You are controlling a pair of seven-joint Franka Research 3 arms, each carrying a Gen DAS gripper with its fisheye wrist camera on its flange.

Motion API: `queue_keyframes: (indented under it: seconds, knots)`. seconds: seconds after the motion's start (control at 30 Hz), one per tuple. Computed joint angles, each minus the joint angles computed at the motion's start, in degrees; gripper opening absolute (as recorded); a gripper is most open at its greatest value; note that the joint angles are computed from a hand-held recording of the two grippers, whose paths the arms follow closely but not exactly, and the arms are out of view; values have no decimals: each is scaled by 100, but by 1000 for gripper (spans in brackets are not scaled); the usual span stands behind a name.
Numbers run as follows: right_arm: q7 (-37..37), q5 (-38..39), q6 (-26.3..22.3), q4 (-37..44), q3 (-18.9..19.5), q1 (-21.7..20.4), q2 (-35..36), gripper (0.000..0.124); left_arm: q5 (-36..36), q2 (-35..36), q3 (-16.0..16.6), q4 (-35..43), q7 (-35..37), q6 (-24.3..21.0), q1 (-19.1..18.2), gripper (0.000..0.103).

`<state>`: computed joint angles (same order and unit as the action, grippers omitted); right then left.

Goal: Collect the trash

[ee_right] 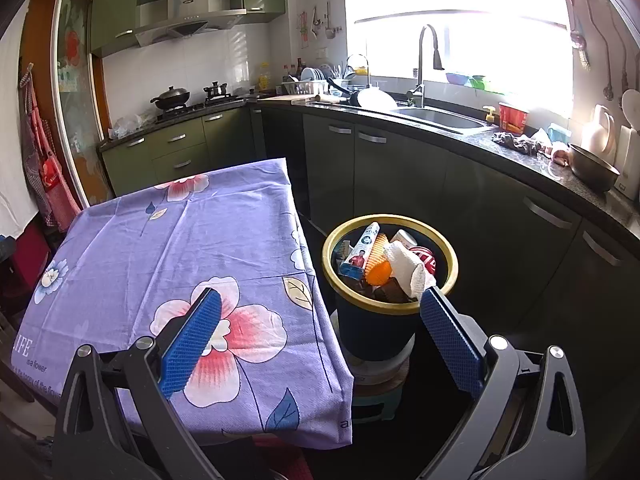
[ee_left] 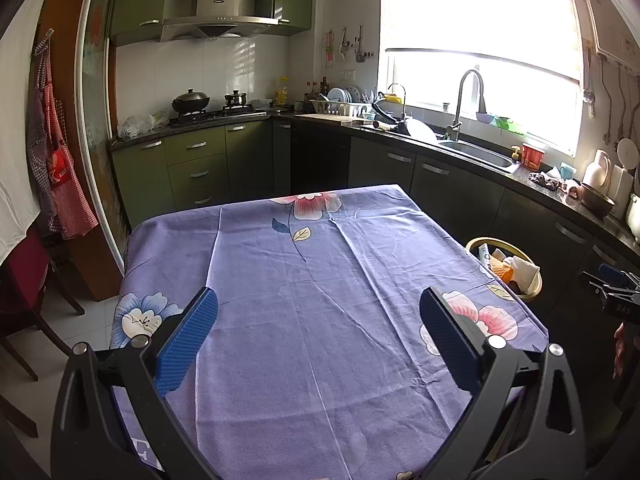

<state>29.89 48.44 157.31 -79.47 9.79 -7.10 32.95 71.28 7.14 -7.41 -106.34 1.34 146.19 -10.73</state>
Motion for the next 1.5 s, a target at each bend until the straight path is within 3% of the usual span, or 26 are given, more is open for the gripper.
queue_keyframes:
  seconds: [1.5]
  knots:
    - [153,-187,-145,186,-21,40,132,98,-154,115,91,101,280,417,54,96]
